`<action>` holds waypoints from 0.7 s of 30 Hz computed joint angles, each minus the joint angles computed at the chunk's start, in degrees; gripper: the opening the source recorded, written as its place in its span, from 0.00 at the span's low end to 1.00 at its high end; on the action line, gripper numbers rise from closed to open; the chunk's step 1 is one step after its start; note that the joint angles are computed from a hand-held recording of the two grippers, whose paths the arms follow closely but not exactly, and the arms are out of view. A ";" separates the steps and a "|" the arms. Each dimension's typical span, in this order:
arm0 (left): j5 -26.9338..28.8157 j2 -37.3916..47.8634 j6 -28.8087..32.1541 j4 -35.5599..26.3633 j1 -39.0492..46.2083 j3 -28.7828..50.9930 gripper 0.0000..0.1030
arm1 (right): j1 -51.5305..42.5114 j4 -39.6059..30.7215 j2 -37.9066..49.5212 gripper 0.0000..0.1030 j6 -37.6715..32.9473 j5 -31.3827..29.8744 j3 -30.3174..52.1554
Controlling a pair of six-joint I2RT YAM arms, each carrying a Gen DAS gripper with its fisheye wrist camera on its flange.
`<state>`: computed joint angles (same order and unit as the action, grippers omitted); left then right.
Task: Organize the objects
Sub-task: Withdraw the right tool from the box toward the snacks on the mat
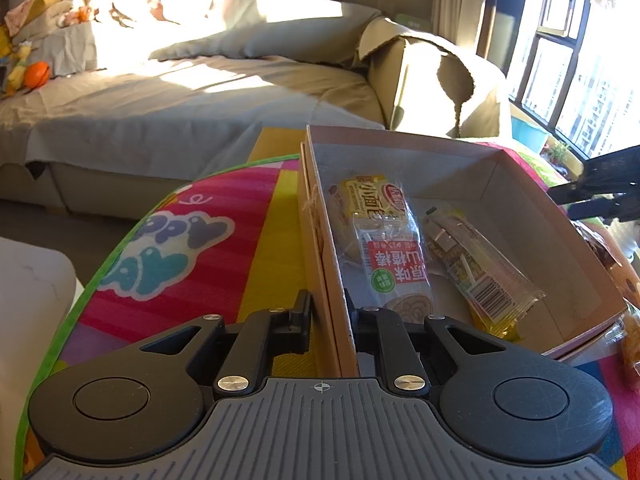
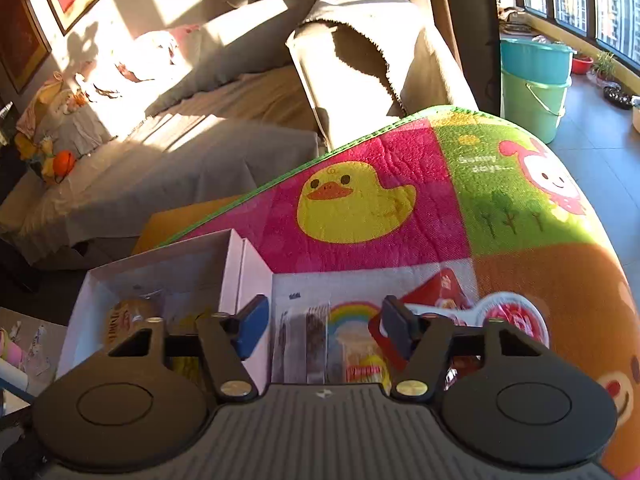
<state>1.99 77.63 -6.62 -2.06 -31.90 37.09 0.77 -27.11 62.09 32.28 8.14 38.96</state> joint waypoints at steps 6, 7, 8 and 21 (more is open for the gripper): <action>-0.13 -0.15 -0.06 -0.20 -0.15 0.02 0.15 | -0.82 5.78 14.52 0.32 -3.22 2.00 5.00; -0.13 -0.15 -0.06 -0.20 -0.15 0.02 0.15 | -1.55 5.63 15.73 0.32 -3.69 0.38 5.57; -0.11 -0.20 -0.07 -0.26 -0.17 0.01 0.15 | -1.59 5.53 16.08 0.32 -3.84 -0.26 5.63; 0.65 -0.14 -0.15 0.41 0.27 -0.30 0.15 | 8.49 -13.52 -11.27 0.32 -10.15 -3.36 -5.68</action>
